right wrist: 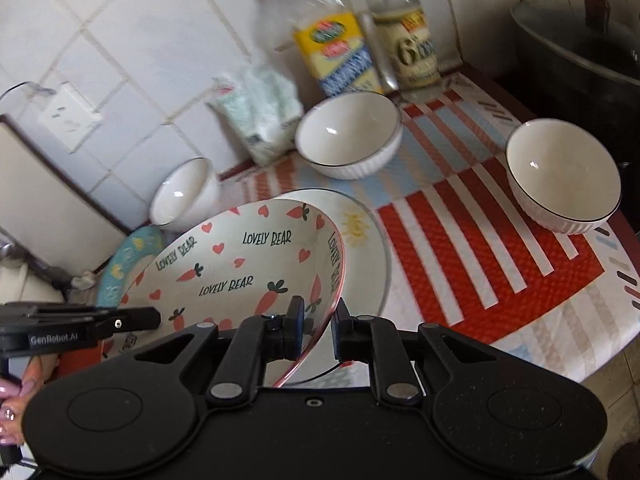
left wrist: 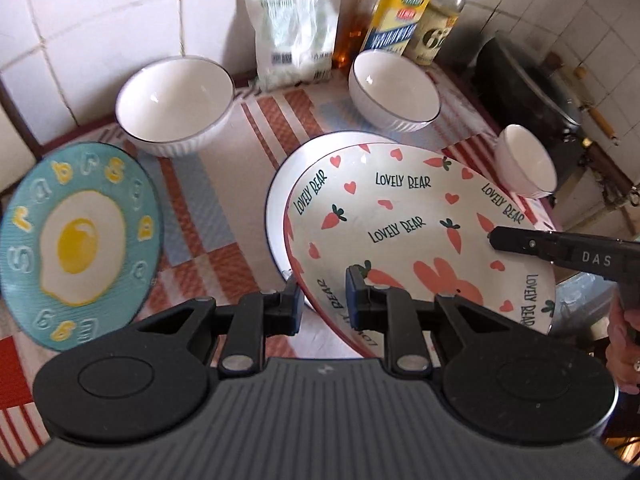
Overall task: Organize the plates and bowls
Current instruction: 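Carry the bunny plate with both tools over the white sun plate, then lower the bunny plate onto the white plate and open both tools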
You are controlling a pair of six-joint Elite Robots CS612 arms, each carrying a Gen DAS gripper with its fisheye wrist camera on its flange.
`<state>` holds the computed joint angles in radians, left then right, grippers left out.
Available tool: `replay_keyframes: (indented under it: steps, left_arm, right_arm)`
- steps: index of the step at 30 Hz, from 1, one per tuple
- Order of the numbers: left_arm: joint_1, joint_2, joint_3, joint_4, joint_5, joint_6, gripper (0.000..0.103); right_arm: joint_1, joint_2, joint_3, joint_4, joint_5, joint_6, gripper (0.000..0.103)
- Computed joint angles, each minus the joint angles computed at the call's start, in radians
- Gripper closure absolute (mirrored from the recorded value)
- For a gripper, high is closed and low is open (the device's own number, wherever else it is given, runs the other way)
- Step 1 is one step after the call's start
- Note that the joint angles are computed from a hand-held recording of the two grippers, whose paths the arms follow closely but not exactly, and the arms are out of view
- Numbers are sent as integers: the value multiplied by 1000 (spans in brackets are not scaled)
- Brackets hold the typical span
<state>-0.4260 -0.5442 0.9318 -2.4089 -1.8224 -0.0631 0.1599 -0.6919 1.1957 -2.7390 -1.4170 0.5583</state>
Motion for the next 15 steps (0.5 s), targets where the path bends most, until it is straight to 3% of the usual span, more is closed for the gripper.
replay_keyframes:
  steps: [6,9,15]
  left_arm:
    - [-9,63,-105,86,5,-11,84]
    - [-5,83,-133,113,-9,-46,84]
    - [-6,88,-124,90,7,-74,84]
  right_arm:
    - [-26,34,-46,70,27,-14,84]
    - [-27,42,-71,118,28,-70,83]
    - [-31,59,-101,161,38,-154,82]
